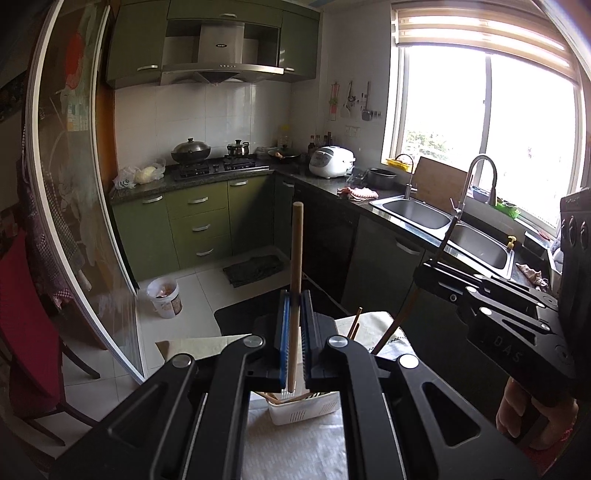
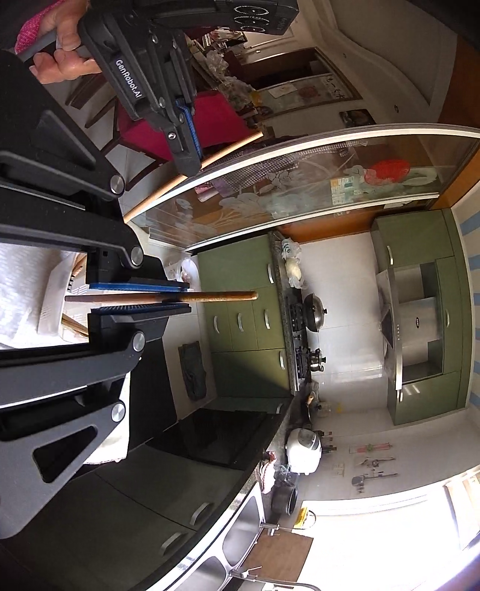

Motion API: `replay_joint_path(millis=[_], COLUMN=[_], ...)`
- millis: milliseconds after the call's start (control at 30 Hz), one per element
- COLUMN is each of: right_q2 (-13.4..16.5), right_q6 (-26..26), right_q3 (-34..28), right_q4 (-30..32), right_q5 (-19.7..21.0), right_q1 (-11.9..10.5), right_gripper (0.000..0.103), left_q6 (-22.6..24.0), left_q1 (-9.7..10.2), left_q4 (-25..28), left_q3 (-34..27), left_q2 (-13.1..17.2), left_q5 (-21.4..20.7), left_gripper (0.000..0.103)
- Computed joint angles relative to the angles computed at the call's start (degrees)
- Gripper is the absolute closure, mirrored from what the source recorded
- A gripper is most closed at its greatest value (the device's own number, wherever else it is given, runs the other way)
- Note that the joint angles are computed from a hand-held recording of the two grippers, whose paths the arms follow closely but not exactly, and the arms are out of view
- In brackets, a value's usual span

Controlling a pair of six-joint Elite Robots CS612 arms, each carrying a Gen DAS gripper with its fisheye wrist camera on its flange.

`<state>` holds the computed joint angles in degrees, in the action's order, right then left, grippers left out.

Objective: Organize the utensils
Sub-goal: 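Carry both chopsticks over the white holder and open both tools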

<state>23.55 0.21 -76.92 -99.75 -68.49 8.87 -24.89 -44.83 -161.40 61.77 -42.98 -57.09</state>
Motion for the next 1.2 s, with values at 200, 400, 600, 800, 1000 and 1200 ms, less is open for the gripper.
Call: replay_joint_path(millis=[200, 400, 600, 800, 1000, 1200], right_q2=[-0.45, 0.75, 2.71, 4.52, 6.17, 8.08], right_q6=[0.53, 1.23, 1.36, 0.46, 0.03, -0.22], right_q3=[4.78, 7.43, 7.63, 6.75, 4.82, 0.76], right_q4=[-1.94, -2.60, -2.12, -2.07, -1.29, -0.87], right_q5=[-1.67, -2.27, -2.07, -3.11, -3.06, -2.97], right_q1=[0.40, 0.52, 0.64, 1.13, 1.28, 1.34], right_gripper=[0.096, 0.096, 0.096, 0.096, 0.092, 0.084], left_q6=[-1.65, -2.23, -4.28, -4.40, -4.19, -3.02], left_q1=[1.21, 1.74, 2.30, 2.38, 2.18, 1.26], left_q4=[3.92, 6.50, 6.88, 5.31, 3.72, -1.20], left_q3=[-2.97, -3.75, -3.46, -2.72, -0.78, 2.76], left_q2=[3.02, 5.01, 6.45, 7.36, 7.28, 5.90], left_q5=[-3.10, -4.80, -7.31, -6.94, -6.20, -2.70], left_gripper=[0.097, 0.097, 0.097, 0.097, 0.089, 0.067])
